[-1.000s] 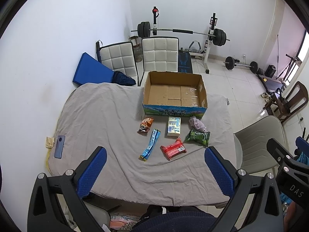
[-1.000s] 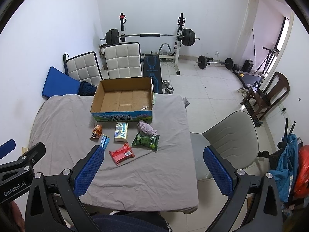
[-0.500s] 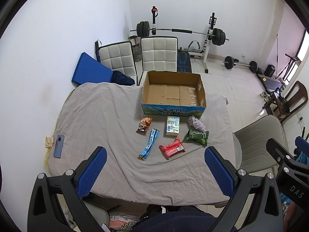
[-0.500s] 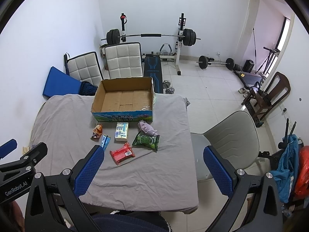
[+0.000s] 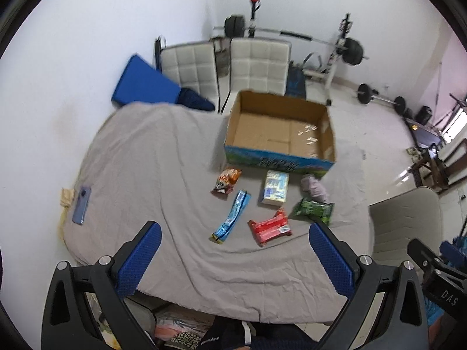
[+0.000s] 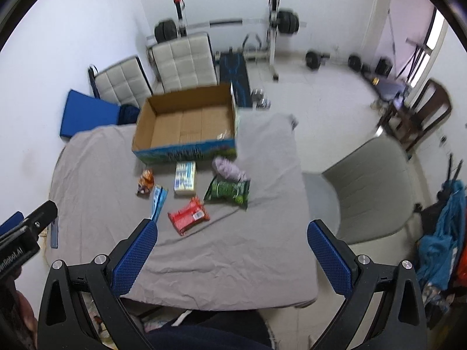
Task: Organize soft objects
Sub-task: 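Grasp the red wafer pack with the left tool while the right tool grasps the green snack bag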
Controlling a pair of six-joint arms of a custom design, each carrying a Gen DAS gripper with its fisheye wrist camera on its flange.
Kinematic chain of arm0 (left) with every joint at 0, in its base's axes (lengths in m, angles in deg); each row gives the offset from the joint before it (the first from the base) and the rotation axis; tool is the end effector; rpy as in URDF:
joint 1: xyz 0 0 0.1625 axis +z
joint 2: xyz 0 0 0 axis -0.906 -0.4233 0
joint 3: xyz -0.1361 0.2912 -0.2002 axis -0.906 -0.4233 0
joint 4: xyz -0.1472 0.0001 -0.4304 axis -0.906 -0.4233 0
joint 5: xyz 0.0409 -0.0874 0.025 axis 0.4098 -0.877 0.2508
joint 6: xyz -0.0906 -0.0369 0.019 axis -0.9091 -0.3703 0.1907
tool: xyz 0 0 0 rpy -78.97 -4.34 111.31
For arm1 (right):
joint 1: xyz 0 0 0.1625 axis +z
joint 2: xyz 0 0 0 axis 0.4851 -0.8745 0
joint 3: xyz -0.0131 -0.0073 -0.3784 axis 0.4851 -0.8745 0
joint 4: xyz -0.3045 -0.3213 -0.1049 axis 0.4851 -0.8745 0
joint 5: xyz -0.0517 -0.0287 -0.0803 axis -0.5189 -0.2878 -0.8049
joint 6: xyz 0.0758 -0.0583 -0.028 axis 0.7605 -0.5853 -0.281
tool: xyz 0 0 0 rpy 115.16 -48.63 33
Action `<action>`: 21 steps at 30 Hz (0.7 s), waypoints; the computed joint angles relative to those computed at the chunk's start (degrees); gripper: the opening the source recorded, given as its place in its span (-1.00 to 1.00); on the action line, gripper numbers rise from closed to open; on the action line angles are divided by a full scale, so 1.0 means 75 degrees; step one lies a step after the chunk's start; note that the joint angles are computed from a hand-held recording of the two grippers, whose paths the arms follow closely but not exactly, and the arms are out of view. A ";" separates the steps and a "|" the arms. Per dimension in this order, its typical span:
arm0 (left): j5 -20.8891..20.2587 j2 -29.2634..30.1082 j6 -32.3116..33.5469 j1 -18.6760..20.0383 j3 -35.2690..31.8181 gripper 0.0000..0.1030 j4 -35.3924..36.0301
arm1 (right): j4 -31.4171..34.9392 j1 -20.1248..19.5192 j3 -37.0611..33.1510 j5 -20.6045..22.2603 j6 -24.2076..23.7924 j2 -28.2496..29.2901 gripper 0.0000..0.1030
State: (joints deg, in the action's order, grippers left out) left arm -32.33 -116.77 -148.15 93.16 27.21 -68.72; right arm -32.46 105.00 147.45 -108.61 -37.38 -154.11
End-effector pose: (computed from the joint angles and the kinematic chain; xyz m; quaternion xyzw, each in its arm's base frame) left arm -0.3476 -0.4194 0.4843 0.0028 0.8824 -0.2505 0.3983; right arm 0.5040 -0.4345 0.3633 0.0260 -0.9112 0.2006 0.3589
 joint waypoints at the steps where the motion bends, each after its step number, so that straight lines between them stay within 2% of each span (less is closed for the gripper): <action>1: -0.0037 -0.0031 0.0255 0.0236 0.0189 1.00 -0.0275 | -0.0259 -0.0230 0.0212 0.0159 -0.0203 -0.0030 1.00; 3: -0.0104 0.0000 0.1071 0.0810 0.0631 1.00 -0.0973 | -0.0520 -0.0677 0.0479 0.0201 -0.0538 0.0044 1.00; 6: -0.0281 0.0221 0.2310 0.1486 0.1079 1.00 -0.1829 | -0.1258 -0.1305 0.0811 0.0148 -0.1862 0.0335 1.00; 11: -0.0740 0.0777 0.4336 0.2492 0.1754 1.00 -0.3390 | -0.1362 -0.2322 0.0608 0.0205 -0.3906 0.1423 1.00; 14: -0.1091 0.1237 0.5297 0.2936 0.1937 1.00 -0.3951 | -0.1774 -0.2615 0.0686 -0.0140 -0.5086 0.1927 1.00; 15: -0.1090 0.1345 0.5399 0.3013 0.1974 1.00 -0.3973 | -0.1845 -0.2668 0.0706 -0.0377 -0.5366 0.2094 1.00; 17: -0.1202 0.1557 0.5680 0.3242 0.2079 1.00 -0.4208 | -0.1995 -0.2833 0.0653 -0.0299 -0.6004 0.2350 1.00; 21: -0.1370 0.1693 0.5672 0.3521 0.2192 1.00 -0.4317 | -0.2066 -0.3168 0.0459 -0.0183 -0.6438 0.2815 0.97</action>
